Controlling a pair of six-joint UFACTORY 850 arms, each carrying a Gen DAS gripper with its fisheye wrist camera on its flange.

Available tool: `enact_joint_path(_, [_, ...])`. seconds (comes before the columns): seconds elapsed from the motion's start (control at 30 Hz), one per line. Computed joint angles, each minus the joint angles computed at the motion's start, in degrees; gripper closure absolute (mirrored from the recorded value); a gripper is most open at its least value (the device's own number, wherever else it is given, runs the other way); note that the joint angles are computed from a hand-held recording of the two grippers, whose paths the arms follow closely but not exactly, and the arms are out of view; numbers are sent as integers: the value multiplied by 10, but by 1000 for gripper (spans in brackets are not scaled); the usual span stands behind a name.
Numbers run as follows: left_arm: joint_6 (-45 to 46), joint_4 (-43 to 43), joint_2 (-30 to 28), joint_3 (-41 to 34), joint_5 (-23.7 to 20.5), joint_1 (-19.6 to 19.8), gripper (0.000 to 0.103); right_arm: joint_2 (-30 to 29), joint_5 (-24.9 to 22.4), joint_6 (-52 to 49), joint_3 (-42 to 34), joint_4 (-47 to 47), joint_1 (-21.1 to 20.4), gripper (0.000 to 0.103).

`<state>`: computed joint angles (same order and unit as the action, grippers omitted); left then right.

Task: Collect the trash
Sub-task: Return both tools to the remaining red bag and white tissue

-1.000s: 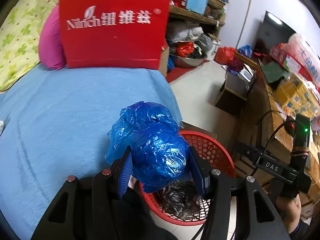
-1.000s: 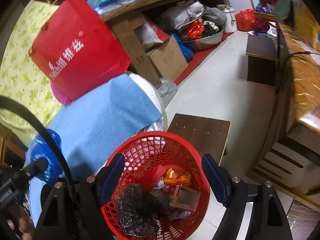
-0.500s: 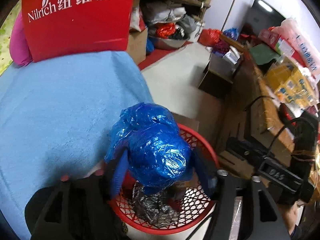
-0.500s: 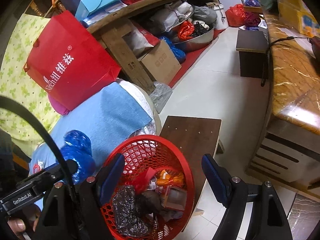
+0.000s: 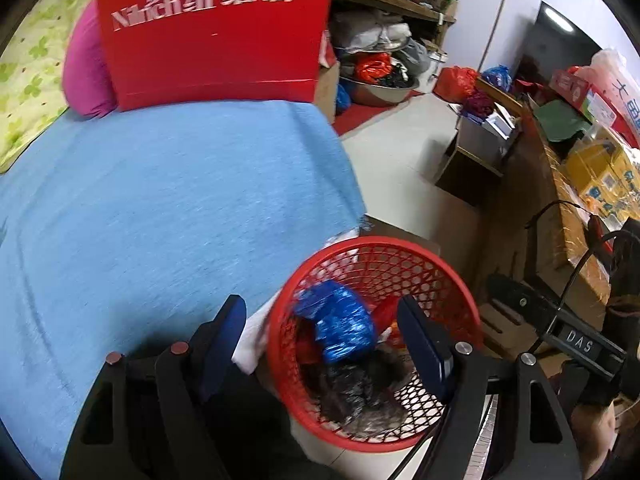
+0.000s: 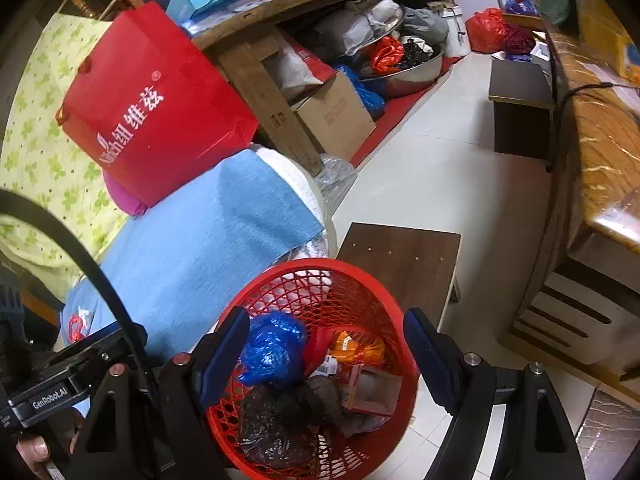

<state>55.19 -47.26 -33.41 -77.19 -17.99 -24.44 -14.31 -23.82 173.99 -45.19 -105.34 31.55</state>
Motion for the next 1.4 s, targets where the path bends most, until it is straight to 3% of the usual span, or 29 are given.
enact_joint_path(0.33, [41, -72, 16, 25, 13, 52, 25, -39, 12, -131, -81, 60, 18, 21])
enact_joint_path(0.57, [121, -173, 26, 41, 5, 101, 25, -77, 18, -277, -159, 144, 32, 21])
enact_joint_path(0.7, [179, -237, 30, 51, 3, 137, 25, -108, 14, -347, -224, 170, 43, 21])
enact_joint_path(0.97, [178, -266, 18, 40, 26, 216, 25, -235, 41, -457, -433, 161, 68, 21])
enact_joint_path(1.2, [103, -236, -9, 15, 49, 274, 25, -367, 77, -710, -639, 326, 82, 21])
enact_joint_path(1.33, [12, -155, -36, -20, 63, 299, 25, -427, 77, -866, -728, 457, 85, 21])
enact_joint_path(1.4, [-80, -72, -56, -51, 70, 308, 25, -441, 76, -911, -745, 503, 84, 21])
